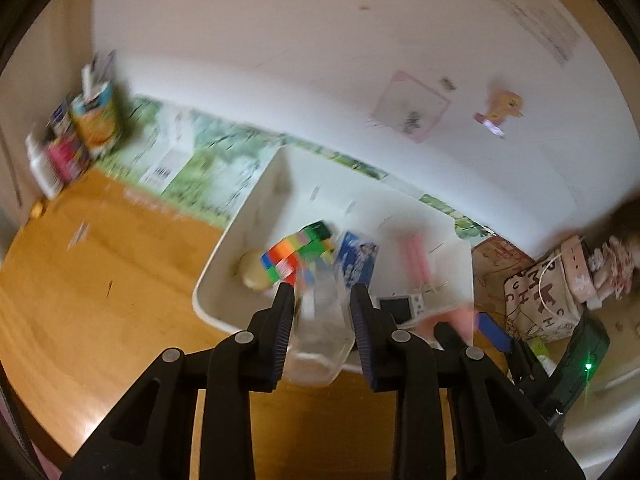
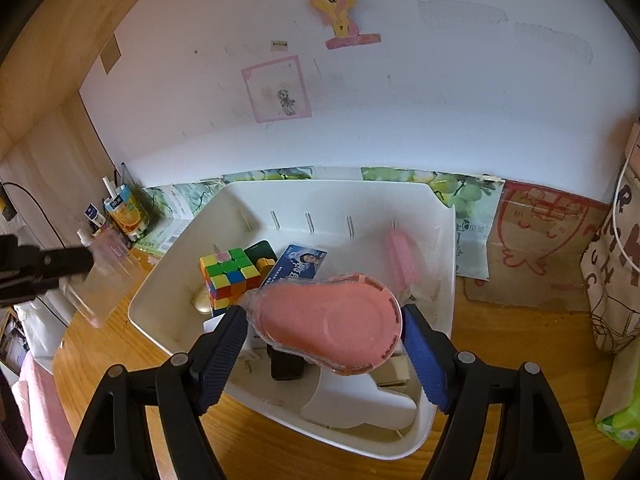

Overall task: Organize rigid objects
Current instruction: 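Carry the clear box with the left gripper while the right gripper carries the compact over the bin, then open the right gripper to drop the compact while the left gripper releases the clear box into the bin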

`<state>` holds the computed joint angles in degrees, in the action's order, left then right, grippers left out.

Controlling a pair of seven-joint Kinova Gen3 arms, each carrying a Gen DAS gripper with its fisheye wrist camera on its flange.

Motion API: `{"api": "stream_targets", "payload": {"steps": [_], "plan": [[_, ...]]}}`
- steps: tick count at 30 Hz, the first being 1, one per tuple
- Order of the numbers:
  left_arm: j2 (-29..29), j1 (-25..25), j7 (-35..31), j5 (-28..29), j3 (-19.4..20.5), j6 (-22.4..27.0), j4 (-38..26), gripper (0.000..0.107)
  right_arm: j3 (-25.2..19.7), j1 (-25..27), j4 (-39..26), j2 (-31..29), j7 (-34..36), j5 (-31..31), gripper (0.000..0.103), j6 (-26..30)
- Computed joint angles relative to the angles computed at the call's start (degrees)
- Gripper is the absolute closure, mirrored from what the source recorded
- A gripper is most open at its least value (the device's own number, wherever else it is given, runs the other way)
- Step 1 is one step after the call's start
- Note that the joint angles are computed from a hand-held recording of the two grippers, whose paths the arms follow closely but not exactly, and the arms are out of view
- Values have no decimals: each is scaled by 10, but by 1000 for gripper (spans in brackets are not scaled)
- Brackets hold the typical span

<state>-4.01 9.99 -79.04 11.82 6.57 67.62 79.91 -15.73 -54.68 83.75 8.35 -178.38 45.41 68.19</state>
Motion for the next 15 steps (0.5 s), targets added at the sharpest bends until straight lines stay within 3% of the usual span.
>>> {"api": "stream_targets", "payload": {"steps": [7, 9, 13, 15], "plan": [[11, 18, -17, -19, 16, -56, 3, 75, 5, 3, -6, 5, 22, -15, 18, 0], [14, 19, -16, -16, 14, -60, 3, 67, 5, 3, -10, 5, 25, -18, 18, 5], [6, 19, -14, -13, 10, -61, 10, 60, 2, -14, -24, 6, 13, -3, 18, 36], [-5, 17, -21, -8, 6, -57, 11, 43, -1, -24, -29, 3, 0, 9, 13, 51]]}}
